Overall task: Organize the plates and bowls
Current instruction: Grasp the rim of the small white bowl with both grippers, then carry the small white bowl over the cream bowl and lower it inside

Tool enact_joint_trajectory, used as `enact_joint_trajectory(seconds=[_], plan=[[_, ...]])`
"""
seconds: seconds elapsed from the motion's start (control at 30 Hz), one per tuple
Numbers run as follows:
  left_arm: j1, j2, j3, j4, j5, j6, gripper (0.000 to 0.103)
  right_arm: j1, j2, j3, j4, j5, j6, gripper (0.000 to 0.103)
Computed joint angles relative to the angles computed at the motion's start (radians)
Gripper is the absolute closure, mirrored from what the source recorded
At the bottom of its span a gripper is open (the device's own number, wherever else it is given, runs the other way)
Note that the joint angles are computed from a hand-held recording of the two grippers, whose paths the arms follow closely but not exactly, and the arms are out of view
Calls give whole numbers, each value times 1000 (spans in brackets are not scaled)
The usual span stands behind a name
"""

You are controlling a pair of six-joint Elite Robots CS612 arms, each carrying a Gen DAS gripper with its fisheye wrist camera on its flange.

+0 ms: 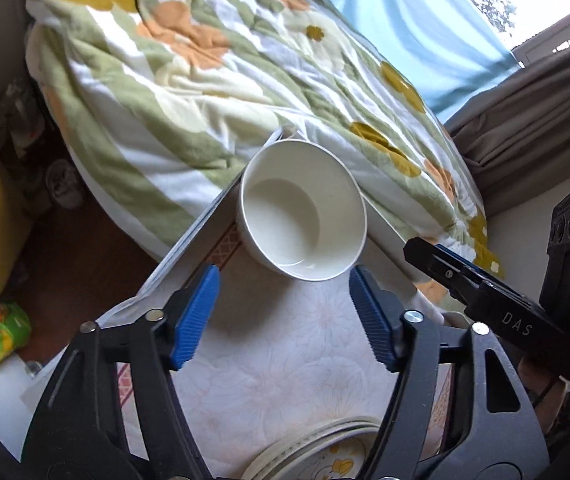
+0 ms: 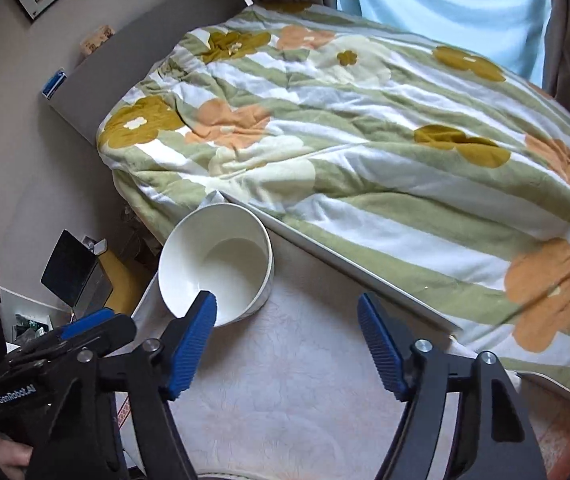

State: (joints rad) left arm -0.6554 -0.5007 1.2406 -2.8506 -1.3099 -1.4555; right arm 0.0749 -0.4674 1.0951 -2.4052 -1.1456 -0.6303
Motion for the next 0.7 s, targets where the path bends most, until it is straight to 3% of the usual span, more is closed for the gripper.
enact_joint_trajectory(seconds=[0.2,0.37,0.5,0.7], plan=[[33,63,-54,-8,-71,-7,60,17,89,-127,112,4,8,50],[47,80,-75,11,-89,0,77,25,123,-183,174,15,-1,70],[46,79,-73,17,-73,5,79,26,134,-201,217,49,-18,88],[42,73,-83,66,-53,28,80,33,125,-183,188,28,-25,89]])
